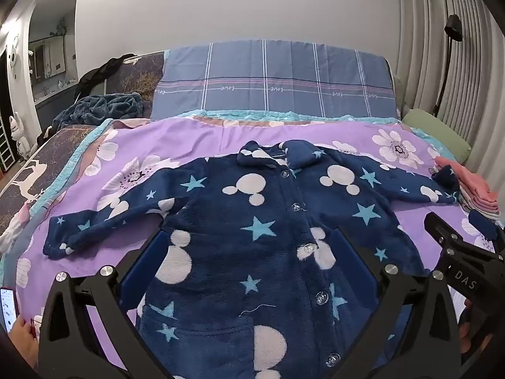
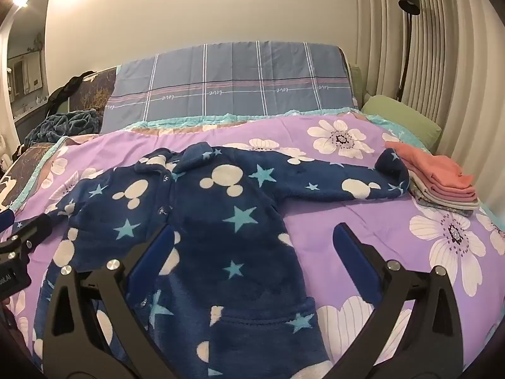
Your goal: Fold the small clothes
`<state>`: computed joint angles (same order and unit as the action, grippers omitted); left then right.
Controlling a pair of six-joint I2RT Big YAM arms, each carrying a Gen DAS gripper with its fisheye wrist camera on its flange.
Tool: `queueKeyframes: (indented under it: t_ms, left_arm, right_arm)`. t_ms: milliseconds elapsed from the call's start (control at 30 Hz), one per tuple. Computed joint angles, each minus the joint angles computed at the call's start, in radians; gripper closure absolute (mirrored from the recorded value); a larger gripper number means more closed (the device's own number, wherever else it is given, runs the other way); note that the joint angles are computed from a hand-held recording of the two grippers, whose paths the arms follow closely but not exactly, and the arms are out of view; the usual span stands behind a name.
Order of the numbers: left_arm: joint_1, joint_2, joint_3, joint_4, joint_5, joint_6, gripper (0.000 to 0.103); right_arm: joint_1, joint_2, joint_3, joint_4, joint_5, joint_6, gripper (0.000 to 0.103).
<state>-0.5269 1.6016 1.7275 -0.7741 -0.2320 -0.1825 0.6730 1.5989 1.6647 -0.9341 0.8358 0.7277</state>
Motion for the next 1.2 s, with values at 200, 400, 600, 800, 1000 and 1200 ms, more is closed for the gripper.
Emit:
queueKeyframes:
  t_ms: [200, 400, 600, 800, 1000, 1200]
  left_arm:
    - [0.001, -0.006, -0.003, -0.003, 0.001, 0.006, 0.001]
    - [0.001, -0.007, -0.012, 0.0, 0.002, 0.005, 0.001]
    - [0.017, -0.017, -0.046, 0.028, 0.034, 0.015, 0.001]
    - [0.016, -0.014, -0.047, 0.034, 0.05, 0.025, 0.001]
    - [0.011, -0.01, -0.047, 0.04, 0.059, 0.036, 0.001]
    - [0.008, -0.011, -0.047, 0.042, 0.059, 0.035, 0.001]
  right_arm:
    - [0.003, 0.008, 0.027, -0.011, 0.015, -0.022, 0.002]
    - [0.027, 0.022, 0.056, -0.048, 0.065, -0.01, 0.002]
    - [0.034, 0.026, 0.062, -0.057, 0.082, 0.0, 0.002]
    - [0.034, 0.035, 0.071, -0.079, 0.089, 0.016, 0.002]
    - [0.032, 0.037, 0.073, -0.08, 0.092, 0.016, 0.002]
    - [0.026, 0.041, 0.07, -0.086, 0.101, 0.019, 0.002]
